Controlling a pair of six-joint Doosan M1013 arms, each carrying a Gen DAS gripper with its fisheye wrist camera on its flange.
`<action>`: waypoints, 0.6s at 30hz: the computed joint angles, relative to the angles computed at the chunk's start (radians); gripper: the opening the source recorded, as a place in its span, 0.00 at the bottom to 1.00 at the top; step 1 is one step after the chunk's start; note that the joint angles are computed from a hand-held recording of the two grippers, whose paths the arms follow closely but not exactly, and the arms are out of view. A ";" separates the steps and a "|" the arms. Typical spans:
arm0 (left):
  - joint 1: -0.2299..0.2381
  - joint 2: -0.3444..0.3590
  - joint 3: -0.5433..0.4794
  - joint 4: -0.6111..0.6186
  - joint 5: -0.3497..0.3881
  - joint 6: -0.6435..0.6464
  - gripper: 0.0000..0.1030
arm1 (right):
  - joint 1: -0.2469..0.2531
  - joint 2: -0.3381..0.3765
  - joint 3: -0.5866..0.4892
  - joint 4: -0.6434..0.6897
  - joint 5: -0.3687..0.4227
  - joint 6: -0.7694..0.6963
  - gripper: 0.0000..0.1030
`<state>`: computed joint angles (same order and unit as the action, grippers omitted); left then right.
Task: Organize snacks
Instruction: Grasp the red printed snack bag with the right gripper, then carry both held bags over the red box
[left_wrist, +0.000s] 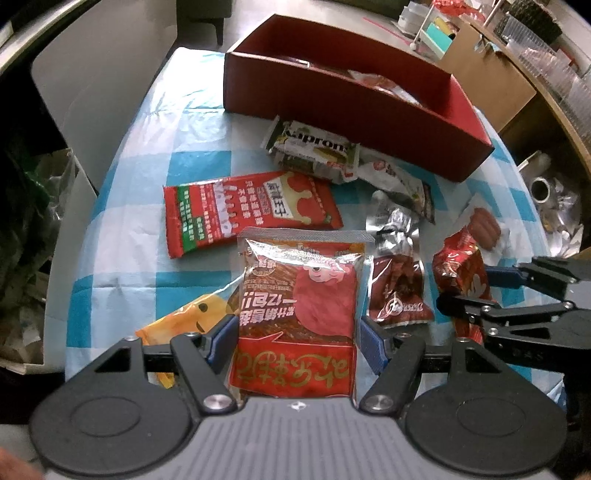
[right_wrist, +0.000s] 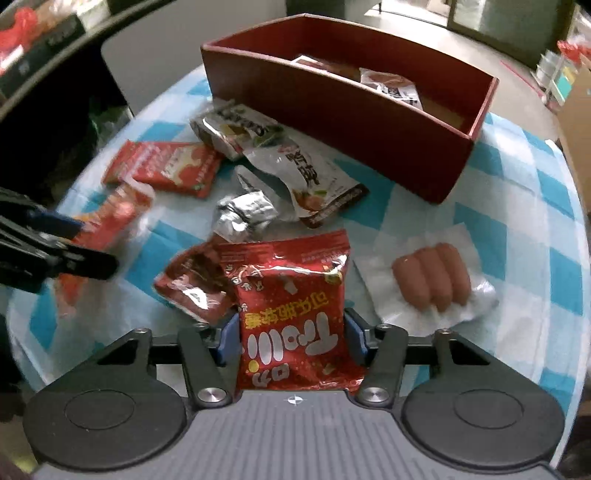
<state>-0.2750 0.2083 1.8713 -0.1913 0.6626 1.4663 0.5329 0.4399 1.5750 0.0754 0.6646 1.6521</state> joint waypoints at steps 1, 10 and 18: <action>0.000 -0.002 0.001 0.000 -0.006 0.000 0.61 | 0.001 -0.007 0.007 0.004 -0.017 0.010 0.61; -0.032 -0.014 0.006 0.108 -0.056 -0.080 0.61 | 0.005 -0.034 0.032 0.044 -0.133 0.071 0.61; -0.065 -0.027 0.008 0.257 -0.110 -0.192 0.61 | 0.014 -0.033 0.028 -0.030 -0.176 0.126 0.61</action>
<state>-0.3401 0.1810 1.8797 0.0661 0.5526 1.2745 0.5470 0.4067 1.6030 0.0450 0.4888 1.7779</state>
